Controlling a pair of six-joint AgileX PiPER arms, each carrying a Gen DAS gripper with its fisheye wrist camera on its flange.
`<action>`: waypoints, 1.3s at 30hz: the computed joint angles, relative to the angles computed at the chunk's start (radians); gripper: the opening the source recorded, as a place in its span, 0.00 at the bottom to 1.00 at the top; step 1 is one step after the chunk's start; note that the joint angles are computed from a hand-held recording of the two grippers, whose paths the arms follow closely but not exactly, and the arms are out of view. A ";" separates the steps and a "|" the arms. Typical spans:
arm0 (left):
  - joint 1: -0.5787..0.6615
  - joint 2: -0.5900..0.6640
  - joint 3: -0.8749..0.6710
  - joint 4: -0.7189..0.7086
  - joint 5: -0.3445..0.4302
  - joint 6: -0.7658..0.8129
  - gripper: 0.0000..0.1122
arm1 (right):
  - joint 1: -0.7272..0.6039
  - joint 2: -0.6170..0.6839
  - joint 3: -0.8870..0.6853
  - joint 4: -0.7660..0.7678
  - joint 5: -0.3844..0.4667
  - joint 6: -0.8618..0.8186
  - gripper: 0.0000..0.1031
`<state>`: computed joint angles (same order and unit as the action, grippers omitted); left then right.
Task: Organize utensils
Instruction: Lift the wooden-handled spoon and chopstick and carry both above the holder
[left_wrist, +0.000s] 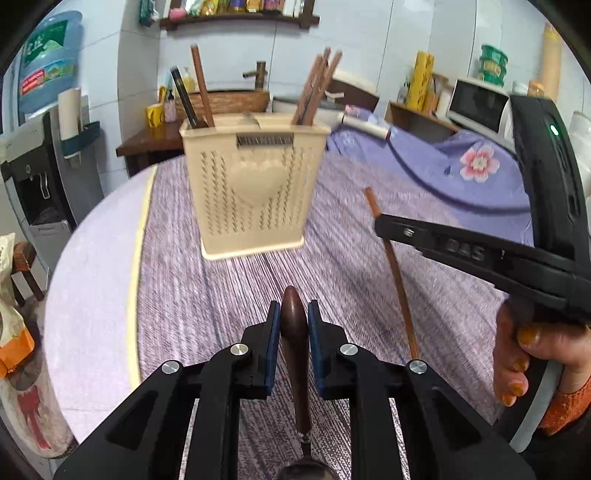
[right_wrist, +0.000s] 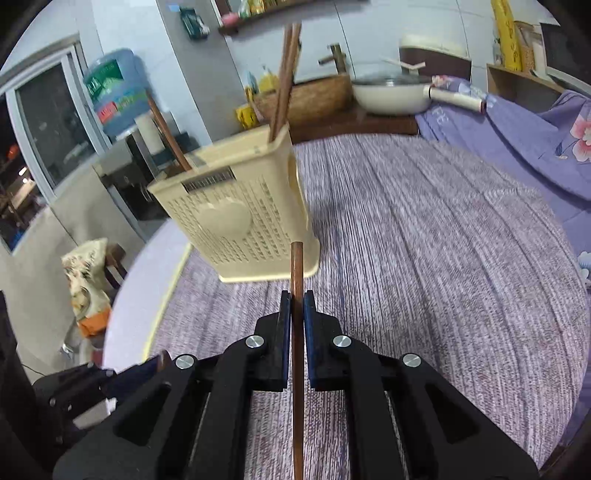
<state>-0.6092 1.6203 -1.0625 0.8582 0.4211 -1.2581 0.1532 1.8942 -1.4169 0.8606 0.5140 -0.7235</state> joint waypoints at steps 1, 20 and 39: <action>0.002 -0.026 0.010 0.011 0.001 -0.006 0.13 | -0.014 -0.023 0.016 0.040 0.008 -0.044 0.07; 0.024 -0.154 0.054 0.043 0.003 -0.019 0.13 | -0.052 -0.301 0.205 0.241 0.052 -0.301 0.07; 0.158 -0.118 -0.189 -0.278 0.025 0.389 0.13 | 0.003 -0.233 -0.036 0.069 0.079 -0.106 0.07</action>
